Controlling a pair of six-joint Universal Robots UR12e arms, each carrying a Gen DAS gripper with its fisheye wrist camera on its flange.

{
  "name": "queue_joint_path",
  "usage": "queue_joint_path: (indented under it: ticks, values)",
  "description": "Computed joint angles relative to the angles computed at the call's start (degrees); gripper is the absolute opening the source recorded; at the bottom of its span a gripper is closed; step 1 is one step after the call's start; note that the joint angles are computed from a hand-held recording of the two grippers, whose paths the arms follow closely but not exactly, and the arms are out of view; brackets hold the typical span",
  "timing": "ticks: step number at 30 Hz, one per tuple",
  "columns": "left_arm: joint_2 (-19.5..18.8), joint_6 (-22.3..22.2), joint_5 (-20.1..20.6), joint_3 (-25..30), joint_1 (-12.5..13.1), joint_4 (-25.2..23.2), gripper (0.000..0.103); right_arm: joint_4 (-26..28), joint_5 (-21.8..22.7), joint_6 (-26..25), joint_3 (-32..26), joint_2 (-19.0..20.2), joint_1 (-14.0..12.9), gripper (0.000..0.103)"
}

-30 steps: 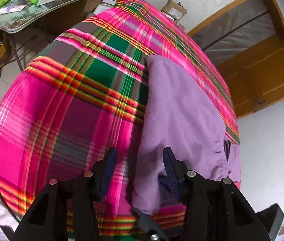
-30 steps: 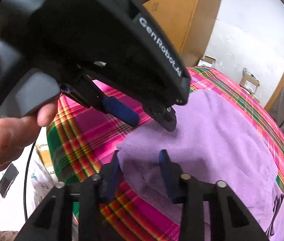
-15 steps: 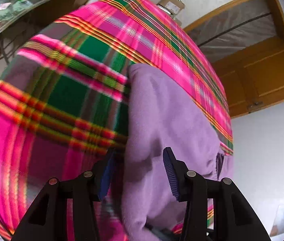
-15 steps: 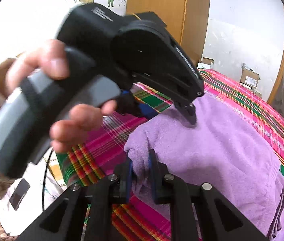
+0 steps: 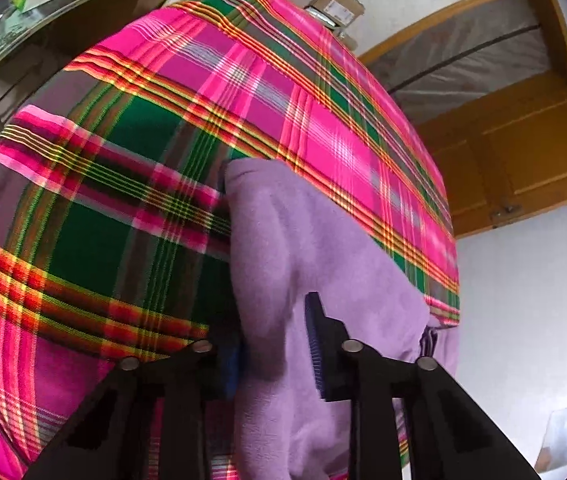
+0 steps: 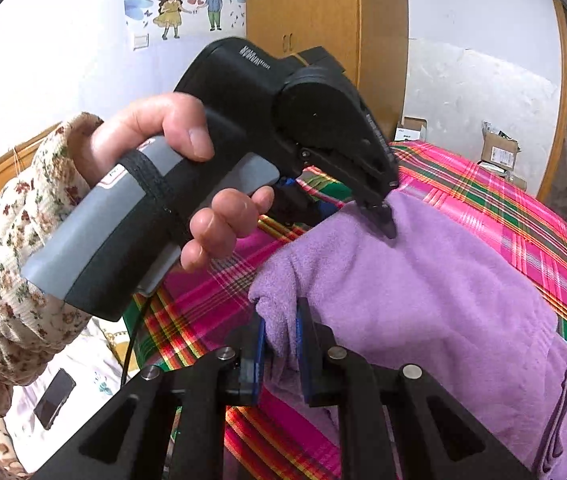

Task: Fold clothes
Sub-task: 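Grasp the lilac sweater end with both grippers side by side, then lift the held sweater end with both grippers and fold it over the sweater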

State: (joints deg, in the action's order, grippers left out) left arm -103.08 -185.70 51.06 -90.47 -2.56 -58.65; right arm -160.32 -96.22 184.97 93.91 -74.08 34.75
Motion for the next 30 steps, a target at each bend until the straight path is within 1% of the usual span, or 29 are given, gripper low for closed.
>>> queue_joint_path:
  ticks: [1,2,6,7,11,12,16,21,30]
  values:
    - [0.14,-0.51,0.37,-0.05,-0.11,0.50,0.017,-0.65,-0.15,0.23,0.77,-0.51,0.17,0.014]
    - [0.44,-0.89,0.57,-0.19,-0.21,1.04,0.016,-1.29,-0.31,0.45,1.54,-1.02,0.34,0.014]
    - [1.67,-1.43,0.40,-0.66,-0.61,2.84,0.015,-3.76,-0.77,1.10,3.32,-2.63,0.49,0.013]
    - [1.87,-1.35,0.54,-0.64,-0.78,3.18,0.013,-4.37,-0.89,1.26,3.75,-3.02,0.53,0.013]
    - [2.81,-0.90,1.05,-0.49,-1.31,4.50,0.013,-6.45,-1.74,2.12,5.57,-5.07,0.80,0.013]
    - [2.87,-1.38,1.22,-0.35,-1.75,5.13,0.013,-7.03,-2.17,2.33,6.01,-5.61,0.91,0.013]
    - [3.23,-0.99,1.05,0.38,-2.50,6.10,0.014,-9.26,-4.14,3.17,7.69,-7.71,1.50,0.013]
    - [3.48,-0.40,0.88,1.80,-4.17,7.23,0.014,-12.13,-6.92,4.39,9.75,-10.26,2.09,0.013]
    - [2.55,0.97,0.93,5.44,-8.34,7.14,0.014,-16.90,-12.09,7.01,14.25,-14.98,2.53,0.013]
